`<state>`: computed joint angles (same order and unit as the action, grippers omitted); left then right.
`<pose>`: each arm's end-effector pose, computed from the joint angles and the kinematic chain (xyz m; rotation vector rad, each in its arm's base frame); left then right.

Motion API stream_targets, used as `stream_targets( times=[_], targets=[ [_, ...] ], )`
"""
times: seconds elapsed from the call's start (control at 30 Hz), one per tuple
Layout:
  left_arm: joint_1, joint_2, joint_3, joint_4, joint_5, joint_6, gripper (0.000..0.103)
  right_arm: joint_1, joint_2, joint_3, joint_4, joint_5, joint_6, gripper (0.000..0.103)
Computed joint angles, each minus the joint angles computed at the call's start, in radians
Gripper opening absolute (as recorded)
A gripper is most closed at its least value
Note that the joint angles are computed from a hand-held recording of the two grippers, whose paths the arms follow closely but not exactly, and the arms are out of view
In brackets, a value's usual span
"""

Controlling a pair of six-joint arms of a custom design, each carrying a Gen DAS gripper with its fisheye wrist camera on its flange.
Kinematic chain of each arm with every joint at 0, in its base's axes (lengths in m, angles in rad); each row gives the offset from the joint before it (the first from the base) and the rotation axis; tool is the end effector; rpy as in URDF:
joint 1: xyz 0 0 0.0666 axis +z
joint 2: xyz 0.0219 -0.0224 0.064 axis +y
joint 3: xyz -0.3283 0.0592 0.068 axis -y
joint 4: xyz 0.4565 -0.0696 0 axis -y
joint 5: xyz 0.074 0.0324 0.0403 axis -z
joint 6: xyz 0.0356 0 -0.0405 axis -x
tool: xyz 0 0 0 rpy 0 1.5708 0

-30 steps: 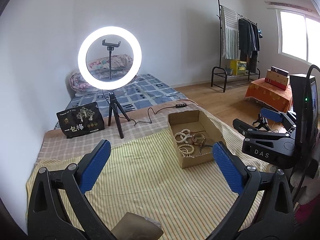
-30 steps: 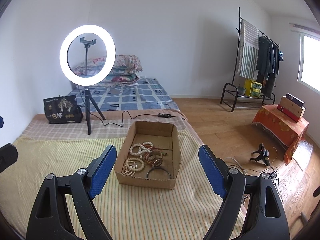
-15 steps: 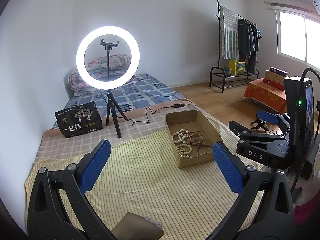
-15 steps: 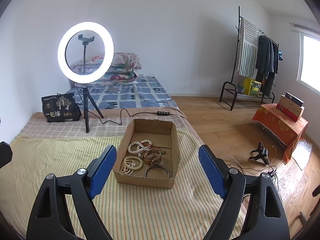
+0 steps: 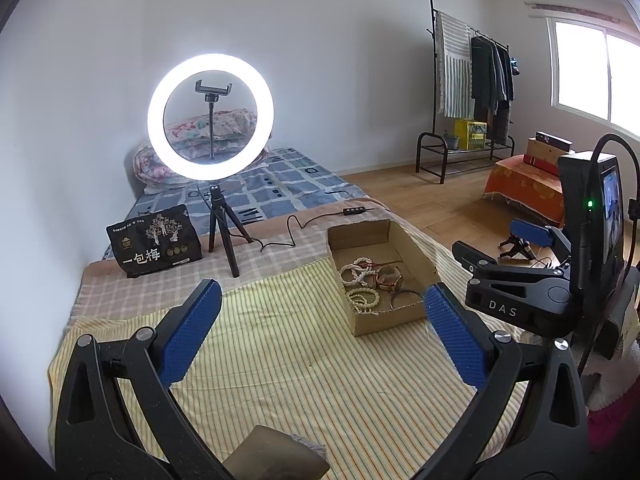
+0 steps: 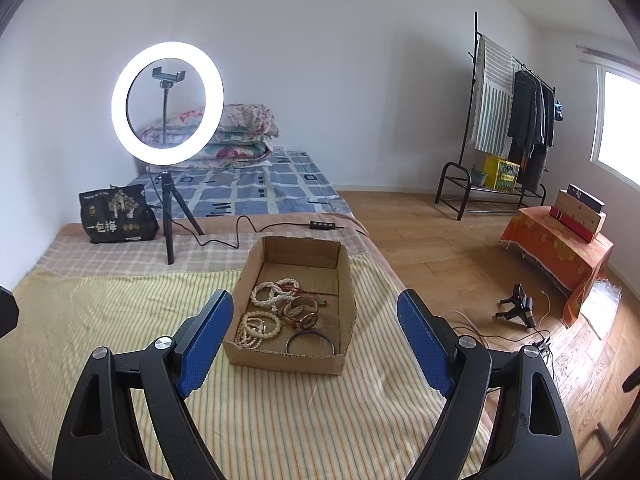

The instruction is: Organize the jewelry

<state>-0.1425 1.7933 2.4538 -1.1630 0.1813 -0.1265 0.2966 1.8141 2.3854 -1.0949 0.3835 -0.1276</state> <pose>0.6094 -0.0943 0.6632 0.3874 2.0337 -0.1977 0.6195 0.1750 0.6260 0.0557 2.0551 -0.1394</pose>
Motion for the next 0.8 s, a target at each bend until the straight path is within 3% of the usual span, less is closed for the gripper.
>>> stream_targets(
  times=[0.8],
  targets=[
    [-0.004, 0.000, 0.002, -0.002, -0.001, -0.001, 0.103, 0.001, 0.002, -0.001, 0.001, 0.004, 0.007, 0.084]
  ],
)
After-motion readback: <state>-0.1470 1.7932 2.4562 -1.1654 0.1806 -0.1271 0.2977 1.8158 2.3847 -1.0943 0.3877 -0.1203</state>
